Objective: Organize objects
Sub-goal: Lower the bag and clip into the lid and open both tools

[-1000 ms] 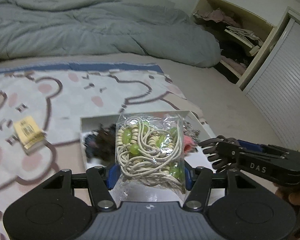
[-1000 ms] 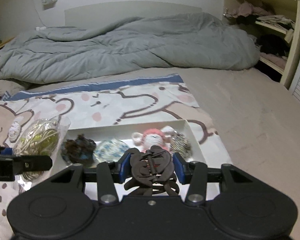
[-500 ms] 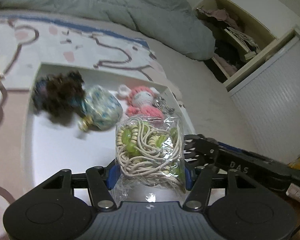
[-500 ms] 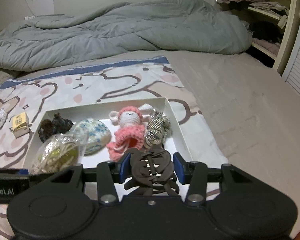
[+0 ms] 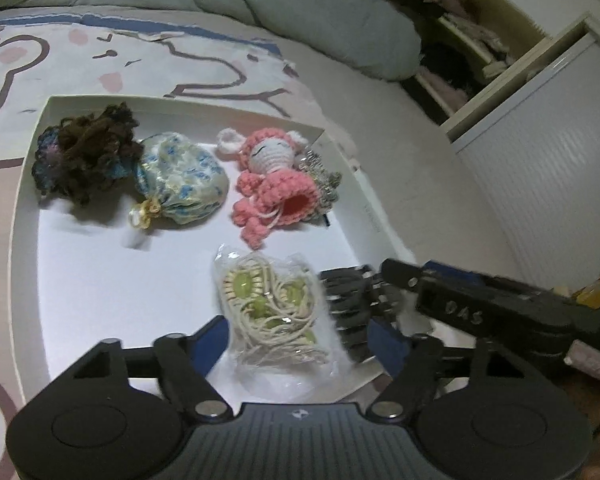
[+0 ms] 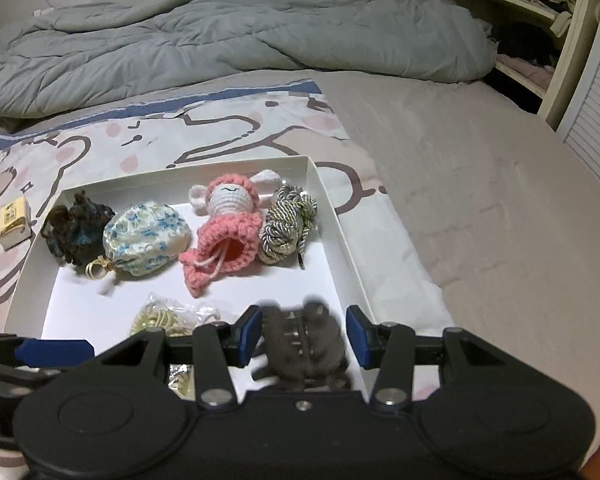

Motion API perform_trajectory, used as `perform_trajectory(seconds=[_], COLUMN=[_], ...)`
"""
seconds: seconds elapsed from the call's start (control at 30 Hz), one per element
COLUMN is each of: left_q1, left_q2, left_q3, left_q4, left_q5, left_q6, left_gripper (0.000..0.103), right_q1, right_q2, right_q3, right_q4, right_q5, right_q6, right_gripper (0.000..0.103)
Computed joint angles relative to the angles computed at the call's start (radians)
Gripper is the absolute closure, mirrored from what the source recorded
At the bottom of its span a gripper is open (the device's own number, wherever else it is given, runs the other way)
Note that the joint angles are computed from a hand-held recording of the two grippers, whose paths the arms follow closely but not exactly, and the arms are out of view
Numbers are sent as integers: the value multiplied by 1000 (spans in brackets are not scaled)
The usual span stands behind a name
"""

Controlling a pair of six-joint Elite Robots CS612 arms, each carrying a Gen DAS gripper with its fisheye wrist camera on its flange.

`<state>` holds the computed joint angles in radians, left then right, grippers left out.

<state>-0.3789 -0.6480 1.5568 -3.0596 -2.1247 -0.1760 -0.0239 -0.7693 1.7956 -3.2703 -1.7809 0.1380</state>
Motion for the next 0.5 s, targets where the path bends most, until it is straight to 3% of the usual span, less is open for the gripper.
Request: perform_trajectory(seconds=[0.13,0.33,0.5], left_q1=[0,13,7], left_q2=[2,46,58], left_q3=[-3,-44,-52], left_q4=[17,12,13], left_q5=[34,-65,-106], left_q6=[-5,-3,72], left_gripper=[46,47,47], right_q1=[0,-1,2], right_q2=[-5,-9,-10], right_q3=[4,5,3], right_q4=[-5,-1,0], right_q5=[6,14,15], right_q6=[5,22,17], right_gripper=[51,52,52])
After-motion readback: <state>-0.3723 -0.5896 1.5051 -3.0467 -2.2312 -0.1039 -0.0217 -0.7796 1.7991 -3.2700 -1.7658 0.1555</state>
